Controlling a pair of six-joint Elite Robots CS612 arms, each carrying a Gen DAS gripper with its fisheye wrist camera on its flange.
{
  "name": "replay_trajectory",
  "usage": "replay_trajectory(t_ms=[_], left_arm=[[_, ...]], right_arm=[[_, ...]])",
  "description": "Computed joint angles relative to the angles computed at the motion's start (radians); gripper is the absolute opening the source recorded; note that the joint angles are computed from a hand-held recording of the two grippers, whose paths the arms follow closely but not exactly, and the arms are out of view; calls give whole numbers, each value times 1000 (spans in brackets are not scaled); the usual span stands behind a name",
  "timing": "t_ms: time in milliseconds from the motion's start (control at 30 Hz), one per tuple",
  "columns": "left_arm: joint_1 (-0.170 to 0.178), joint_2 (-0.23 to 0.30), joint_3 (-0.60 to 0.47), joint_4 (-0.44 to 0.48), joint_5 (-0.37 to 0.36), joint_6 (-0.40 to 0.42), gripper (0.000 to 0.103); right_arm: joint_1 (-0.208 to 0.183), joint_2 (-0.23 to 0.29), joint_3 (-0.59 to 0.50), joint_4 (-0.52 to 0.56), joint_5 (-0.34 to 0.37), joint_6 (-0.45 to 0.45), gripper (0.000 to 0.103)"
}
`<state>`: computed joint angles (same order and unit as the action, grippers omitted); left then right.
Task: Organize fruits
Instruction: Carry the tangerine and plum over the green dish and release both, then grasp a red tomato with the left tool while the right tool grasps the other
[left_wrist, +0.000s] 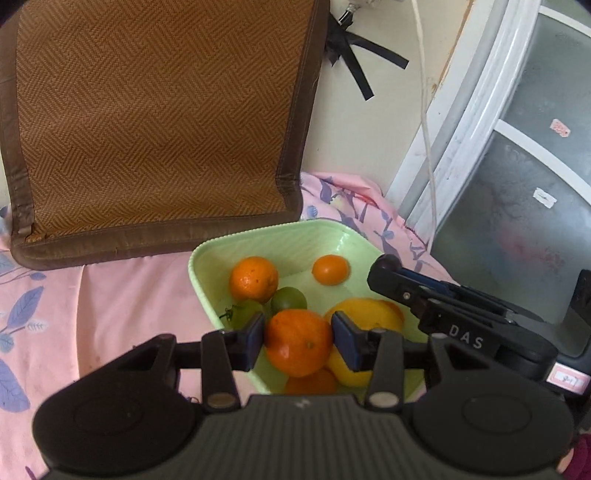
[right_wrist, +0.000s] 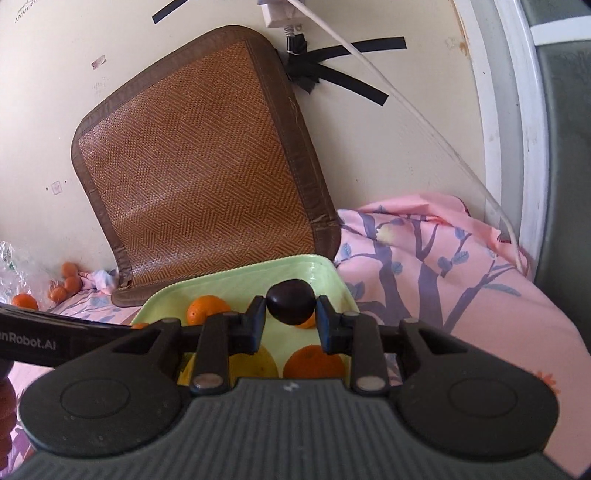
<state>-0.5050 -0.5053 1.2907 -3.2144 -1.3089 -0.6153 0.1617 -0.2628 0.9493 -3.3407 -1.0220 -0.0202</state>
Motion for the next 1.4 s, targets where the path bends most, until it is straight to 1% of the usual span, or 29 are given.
replay_trajectory(t_ms=[67,167,233,300,367,400,433,500,533,567,600,667,700,733,767,800,867,933,967,1067,1100,1133,1167,1200,1233,1300,1333,1400], left_arm=[[-2,3,-1,-8,13,4,47],[-4,-15,25,-25,23,-21,47],[-8,-40,75,-90,45,-27,47],[-16,-78,153,-166,90,-38,47],[-22,-116,240,-234,130,-61,47],[-25,-133,277,-245,149,-73,47],[-28,-153,320,-244,173,-90,47],[-34,-183,386,-217,202,-120,47],[-38,-191,409,-203,216,-128,47],[-41,-195,427,-189,228,-131,47],[-43,-196,434,-178,234,-133,47],[-45,-189,436,-174,226,-123,47],[-43,-183,426,-175,214,-104,47],[-40,-175,412,-172,203,-86,47],[-36,-167,396,-169,188,-72,47],[-31,-156,378,-172,164,-58,47],[-23,-135,342,-181,128,-15,47],[-20,-118,311,-171,118,51,47],[-19,-110,296,-159,119,82,46],[-8,-94,274,-133,84,139,38],[-5,-91,270,-117,77,145,35],[-1,-89,270,-114,63,147,35],[0,-84,276,-142,62,152,31],[1,-86,284,-155,56,153,28],[2,-89,293,-166,52,142,28],[3,-99,322,-215,41,121,28],[1,-104,339,-239,46,119,28],[-10,-120,377,-281,76,118,28]], right_arm=[[-3,2,7,-67,-7,18,54],[-11,4,16,-135,4,72,54],[-18,-1,34,-190,10,117,54],[-24,-10,57,-249,21,162,51],[-33,-24,86,-297,66,210,50],[-36,-34,107,-318,97,227,48],[-38,-47,133,-332,130,230,46],[-37,-71,188,-350,172,207,44],[-33,-83,219,-347,199,180,43],[-30,-93,243,-333,220,147,39],[-23,-105,270,-306,233,95,37],[-3,-129,323,-232,222,-30,33],[8,-139,338,-187,208,-86,26],[18,-147,347,-140,190,-134,23],[30,-154,350,-90,164,-174,22],[38,-157,348,-62,146,-194,22],[53,-156,336,-35,110,-221,22],[67,-152,320,-17,64,-240,23],[71,-149,311,-6,54,-248,23],[82,-141,292,15,34,-261,23],[86,-137,291,8,23,-269,23],[90,-134,287,5,14,-278,23],[93,-131,283,4,5,-284,23],[96,-129,280,6,-4,-290,24],[101,-127,275,11,-18,-294,25],[106,-125,265,34,-36,-295,31],[109,-122,254,53,-38,-287,31],[115,-118,238,80,-57,-281,31]])
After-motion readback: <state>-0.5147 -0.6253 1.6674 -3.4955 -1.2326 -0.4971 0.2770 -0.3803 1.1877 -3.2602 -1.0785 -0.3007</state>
